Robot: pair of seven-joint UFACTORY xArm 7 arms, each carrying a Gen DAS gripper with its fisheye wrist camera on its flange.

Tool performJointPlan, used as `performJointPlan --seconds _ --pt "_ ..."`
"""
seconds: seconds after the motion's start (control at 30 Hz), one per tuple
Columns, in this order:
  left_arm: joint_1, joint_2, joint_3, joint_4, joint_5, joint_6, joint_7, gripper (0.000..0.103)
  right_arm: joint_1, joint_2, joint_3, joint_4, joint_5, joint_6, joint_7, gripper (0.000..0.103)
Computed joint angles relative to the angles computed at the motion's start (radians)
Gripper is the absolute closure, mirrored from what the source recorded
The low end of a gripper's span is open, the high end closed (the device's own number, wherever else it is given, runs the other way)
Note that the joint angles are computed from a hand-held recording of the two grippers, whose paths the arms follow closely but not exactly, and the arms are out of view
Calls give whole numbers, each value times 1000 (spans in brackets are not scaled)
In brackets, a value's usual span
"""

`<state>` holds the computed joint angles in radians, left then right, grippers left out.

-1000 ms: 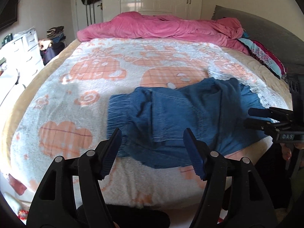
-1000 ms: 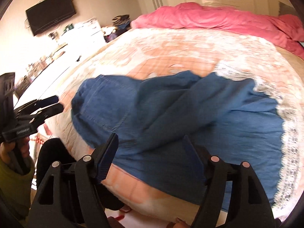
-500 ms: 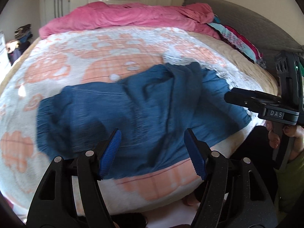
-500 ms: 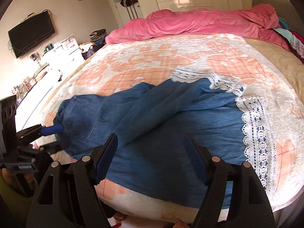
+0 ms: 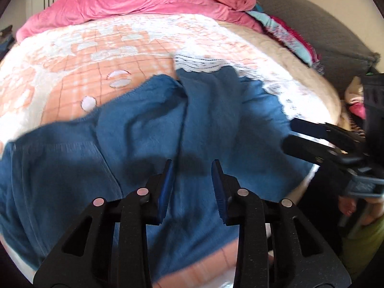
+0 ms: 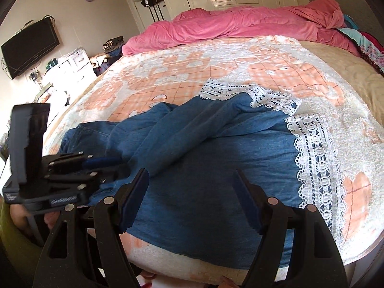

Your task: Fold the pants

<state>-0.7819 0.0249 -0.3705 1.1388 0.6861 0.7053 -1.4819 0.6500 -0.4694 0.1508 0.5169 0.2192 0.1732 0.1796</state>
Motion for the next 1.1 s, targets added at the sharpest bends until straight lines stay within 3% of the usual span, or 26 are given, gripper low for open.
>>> performJointPlan --seconds 0.07,0.13,0.23,0.33,0.4,0.6,0.67,0.87,0.9,0.97,1.03,1.1 --pt "10 12 10 -5 -9 -41 17 78 -24 19 16 22 -20 12 9 32" --pt "25 12 26 -40 -8 -140 -3 82 -25 46 12 53 -28 18 -4 32" --pt "38 -1 39 -95 74 -251 -129 97 -76 119 43 135 -75 46 -4 32" --pt "52 -8 40 -125 155 -338 -214 100 -143 237 80 264 -146 95 20 32" --pt "52 -9 34 -122 198 -339 -247 100 -145 320 71 352 -134 125 -3 32" --pt "41 2 23 -107 298 -322 -310 100 -174 588 79 647 -359 233 188 32" --pt "40 4 26 -112 306 -335 -323 100 -131 666 37 745 -484 289 294 32" --pt "40 -6 25 -118 315 -329 -313 100 -39 829 -35 959 -654 460 427 32" --pt "39 -5 22 -115 311 -321 -306 100 -32 850 -43 982 -665 482 434 34" --pt "36 2 21 -105 312 -306 -300 100 -31 855 -56 972 -682 457 452 52" --pt "36 -1 22 -105 309 -299 -296 100 -52 831 -50 934 -663 409 451 87" --pt "37 -4 23 -105 294 -299 -286 100 -82 783 -40 867 -622 343 448 94"
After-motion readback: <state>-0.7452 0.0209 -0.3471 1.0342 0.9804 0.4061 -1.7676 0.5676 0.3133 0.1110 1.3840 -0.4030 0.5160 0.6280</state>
